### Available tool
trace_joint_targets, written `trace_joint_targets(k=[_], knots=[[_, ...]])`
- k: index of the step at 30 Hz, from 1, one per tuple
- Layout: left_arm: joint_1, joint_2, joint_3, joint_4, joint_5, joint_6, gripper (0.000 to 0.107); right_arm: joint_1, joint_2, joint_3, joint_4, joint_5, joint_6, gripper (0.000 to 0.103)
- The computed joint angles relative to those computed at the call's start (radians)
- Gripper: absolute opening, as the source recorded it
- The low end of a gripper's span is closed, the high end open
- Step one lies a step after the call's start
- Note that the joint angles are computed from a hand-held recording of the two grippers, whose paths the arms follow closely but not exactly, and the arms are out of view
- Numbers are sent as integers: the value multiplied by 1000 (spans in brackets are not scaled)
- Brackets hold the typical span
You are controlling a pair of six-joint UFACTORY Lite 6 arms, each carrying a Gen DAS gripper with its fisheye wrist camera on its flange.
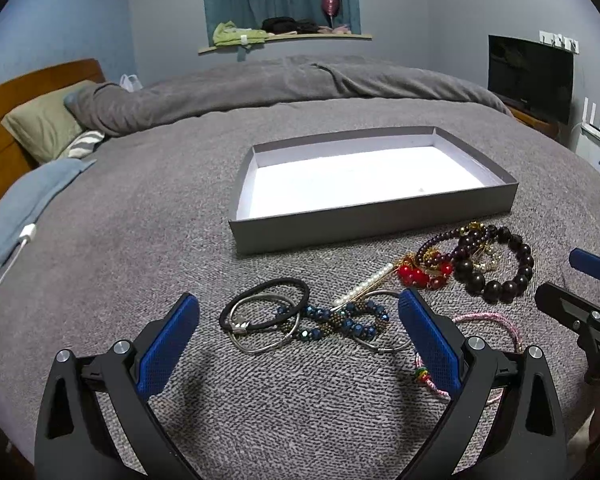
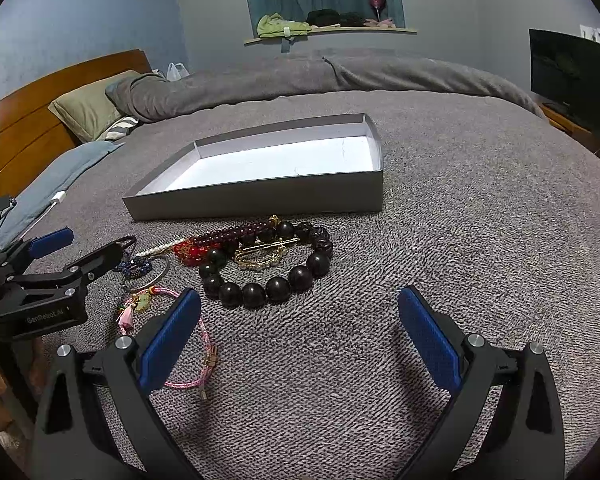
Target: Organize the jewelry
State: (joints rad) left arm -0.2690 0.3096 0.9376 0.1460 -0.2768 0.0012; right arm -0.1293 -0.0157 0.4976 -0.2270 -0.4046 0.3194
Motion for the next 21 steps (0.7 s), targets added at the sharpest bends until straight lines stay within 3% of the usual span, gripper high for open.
trace_joint_targets(k=[21], knots=[[0,1,-1,0,-3,0,98,6,1,1,17,2,-14,98]])
